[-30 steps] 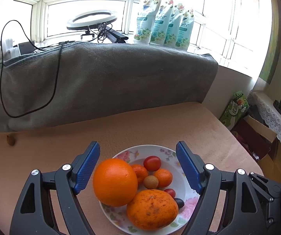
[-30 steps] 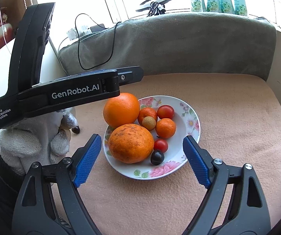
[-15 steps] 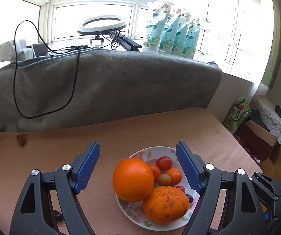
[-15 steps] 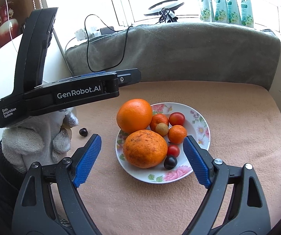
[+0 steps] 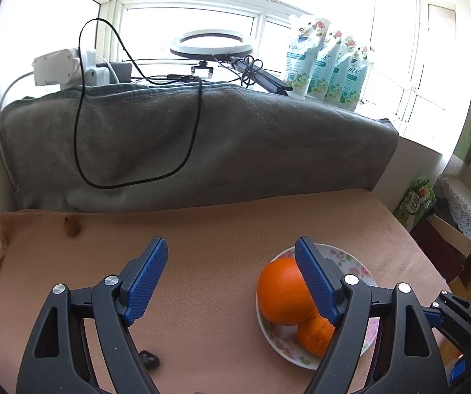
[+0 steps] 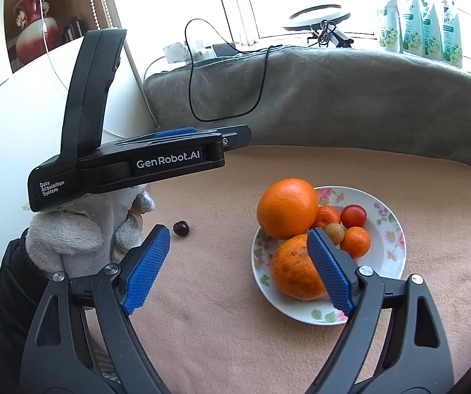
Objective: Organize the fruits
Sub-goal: 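Move the right tool toward the dark cherry while the left tool approaches the brown fruit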
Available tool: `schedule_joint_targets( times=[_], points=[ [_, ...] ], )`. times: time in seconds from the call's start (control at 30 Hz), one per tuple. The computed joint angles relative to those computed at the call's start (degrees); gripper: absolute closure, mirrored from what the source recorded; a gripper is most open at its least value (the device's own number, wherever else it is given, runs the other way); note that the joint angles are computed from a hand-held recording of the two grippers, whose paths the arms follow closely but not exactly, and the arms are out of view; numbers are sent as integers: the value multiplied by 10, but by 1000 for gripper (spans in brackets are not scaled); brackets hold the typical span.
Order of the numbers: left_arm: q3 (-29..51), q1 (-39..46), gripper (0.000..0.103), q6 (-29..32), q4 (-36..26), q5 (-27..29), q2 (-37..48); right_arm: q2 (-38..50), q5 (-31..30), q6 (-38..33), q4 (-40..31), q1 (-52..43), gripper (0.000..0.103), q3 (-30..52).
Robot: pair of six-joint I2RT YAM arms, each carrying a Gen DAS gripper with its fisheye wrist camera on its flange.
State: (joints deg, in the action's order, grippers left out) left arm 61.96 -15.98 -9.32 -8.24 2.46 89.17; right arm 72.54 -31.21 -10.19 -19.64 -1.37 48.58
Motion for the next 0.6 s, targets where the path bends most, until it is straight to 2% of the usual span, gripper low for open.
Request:
schedule_joint_targets(
  times=[0.3,0.6],
  points=[
    [-38,98,23,11,18,28,-10,26,20,29,27,92,15,11],
    [-47,193,23,23,38,51,16,104,52,55,59,178,15,35]
  ],
)
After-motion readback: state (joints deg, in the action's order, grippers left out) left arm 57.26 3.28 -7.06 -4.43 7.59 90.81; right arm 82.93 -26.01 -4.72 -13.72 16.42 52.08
